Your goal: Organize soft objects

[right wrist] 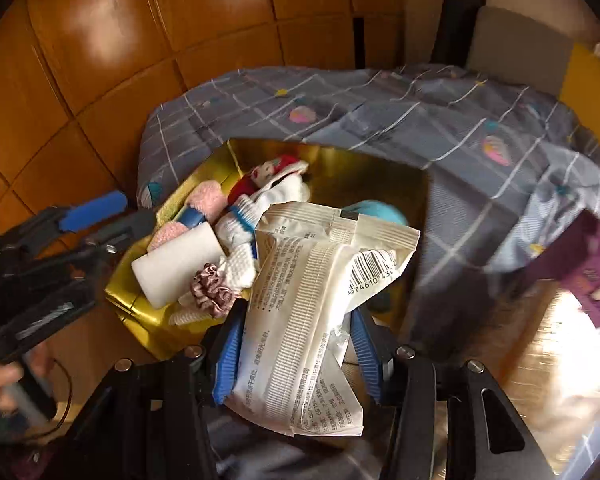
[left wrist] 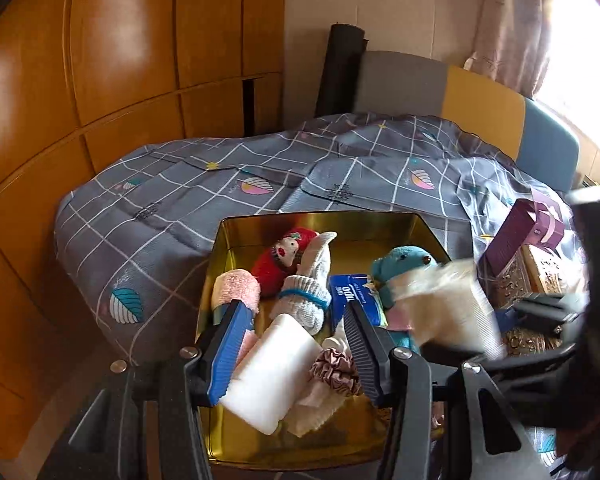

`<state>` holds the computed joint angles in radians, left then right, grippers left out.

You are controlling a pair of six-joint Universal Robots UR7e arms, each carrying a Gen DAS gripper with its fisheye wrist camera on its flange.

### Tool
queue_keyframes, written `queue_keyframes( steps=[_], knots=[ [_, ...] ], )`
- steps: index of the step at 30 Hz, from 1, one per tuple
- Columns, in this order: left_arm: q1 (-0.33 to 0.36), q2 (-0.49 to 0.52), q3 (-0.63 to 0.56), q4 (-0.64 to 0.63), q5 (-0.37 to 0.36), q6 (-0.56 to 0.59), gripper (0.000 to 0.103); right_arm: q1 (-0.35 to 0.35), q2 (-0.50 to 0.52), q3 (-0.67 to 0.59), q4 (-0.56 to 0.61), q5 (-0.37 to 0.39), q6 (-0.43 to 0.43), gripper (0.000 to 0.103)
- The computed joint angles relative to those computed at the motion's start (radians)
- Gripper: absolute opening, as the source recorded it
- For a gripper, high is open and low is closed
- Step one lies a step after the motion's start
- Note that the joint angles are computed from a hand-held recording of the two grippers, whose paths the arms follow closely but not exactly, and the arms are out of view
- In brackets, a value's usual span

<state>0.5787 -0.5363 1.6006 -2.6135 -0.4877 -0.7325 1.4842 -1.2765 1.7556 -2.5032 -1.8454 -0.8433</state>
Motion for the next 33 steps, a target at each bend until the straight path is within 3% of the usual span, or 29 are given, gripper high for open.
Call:
queue_keyframes(
  steps=[6,11,13,15,19,23,28,33],
  knots=[
    [-0.002,0.001,0.003,0.006,0.003,-0.011,0.052,0.003,0.061,0.052,-0.148,-0.066,-0.002,0.053],
    [-0.01,0.005,0.001,0.018,0.019,-0.024,0.059,-0.013,0.02,0.08,-0.194,-0.008,-0.01,0.078],
    [-0.013,0.006,0.002,0.009,0.022,-0.023,0.06,-0.018,-0.004,0.102,-0.234,0.025,-0.008,0.081],
    [-0.019,0.008,0.0,0.012,0.035,-0.028,0.06,-0.018,-0.033,0.135,-0.306,0.04,-0.016,0.082],
    [-0.036,0.018,-0.014,0.053,0.075,-0.062,0.067,-0.017,-0.08,0.212,-0.514,0.048,-0.001,0.094],
    [-0.054,0.031,-0.011,0.007,0.099,-0.042,0.067,-0.019,-0.098,0.251,-0.652,0.027,0.063,0.097],
    [-0.068,0.042,-0.027,0.047,0.116,-0.062,0.067,-0.041,-0.115,0.273,-0.706,0.015,0.131,0.098],
    [-0.08,0.049,-0.043,0.113,0.132,-0.112,0.067,-0.06,-0.136,0.28,-0.712,0.028,0.133,0.098]
  ],
)
